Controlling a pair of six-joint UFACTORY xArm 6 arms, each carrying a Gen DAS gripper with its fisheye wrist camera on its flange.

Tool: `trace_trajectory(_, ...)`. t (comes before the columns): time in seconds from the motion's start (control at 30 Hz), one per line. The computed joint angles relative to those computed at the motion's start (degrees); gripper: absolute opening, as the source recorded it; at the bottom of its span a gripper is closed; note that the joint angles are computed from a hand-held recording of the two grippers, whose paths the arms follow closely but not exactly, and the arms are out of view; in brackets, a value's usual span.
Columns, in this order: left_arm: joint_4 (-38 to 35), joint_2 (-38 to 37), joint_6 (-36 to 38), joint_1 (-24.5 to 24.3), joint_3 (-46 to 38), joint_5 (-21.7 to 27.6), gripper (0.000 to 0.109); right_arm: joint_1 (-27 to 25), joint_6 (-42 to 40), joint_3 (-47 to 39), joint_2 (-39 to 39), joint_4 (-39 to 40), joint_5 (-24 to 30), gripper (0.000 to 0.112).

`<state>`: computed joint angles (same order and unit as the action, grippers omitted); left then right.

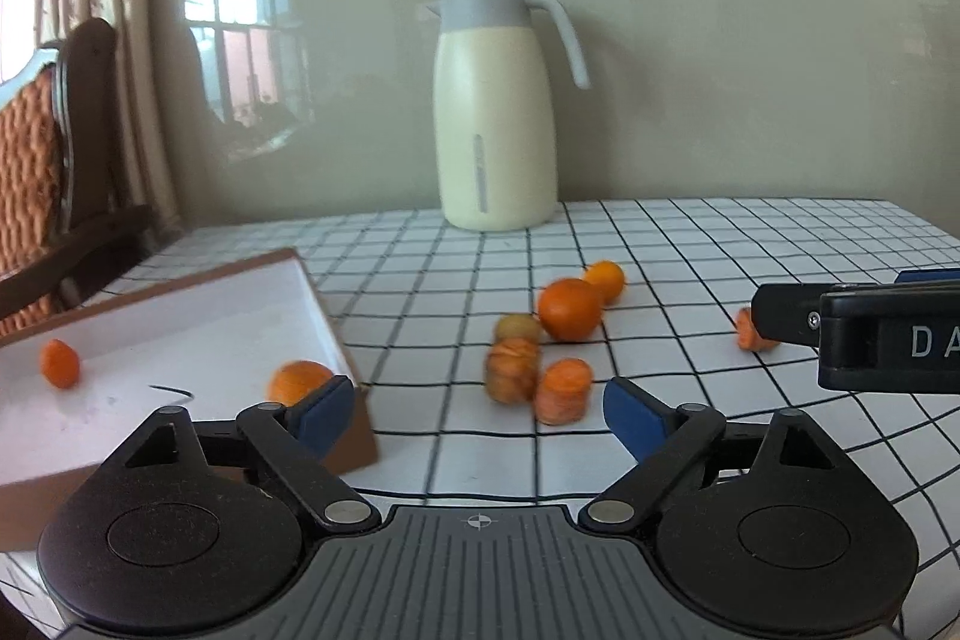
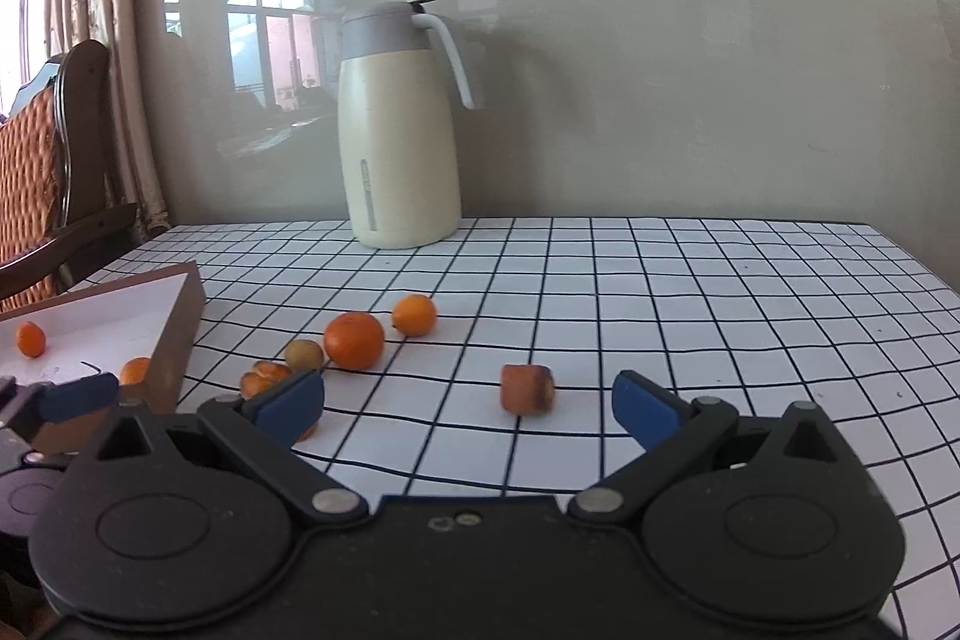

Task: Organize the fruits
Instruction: 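Move both open tools back toward the remaining fruits on the table, then grasp the orange carrot piece with the left tool while the right tool grasps the brown cylinder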

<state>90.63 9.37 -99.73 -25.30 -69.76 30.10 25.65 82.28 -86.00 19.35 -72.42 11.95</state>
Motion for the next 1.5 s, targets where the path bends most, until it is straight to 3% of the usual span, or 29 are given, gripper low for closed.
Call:
trace_trajectory(0.47, -4.98, 6.49, 3.86, -0.27, -6.35, -4.6, 0.061, -1.85, 3.17, 0.77, -0.03, -1.97, -0.26, 0.092)
trace_trajectory(1.17, -9.59, 11.83, 7.75, -0.26, -12.55, -5.61, 0.06, -3.08, 1.33, 1.27, 0.39, 1.71, 0.16, 0.09)
trace_trajectory(1.43, -11.21, 12.47, 8.9, -0.26, -13.46, -4.65, 0.048, -3.46, 0.87, 0.37, 1.34, 3.3, -0.09, 0.084)
trace_trajectory(1.5, -15.41, 13.09, 11.94, 0.3, -14.01, -5.55, 0.047, -3.45, 0.06, 0.04, 1.72, 4.4, -0.13, 0.083)
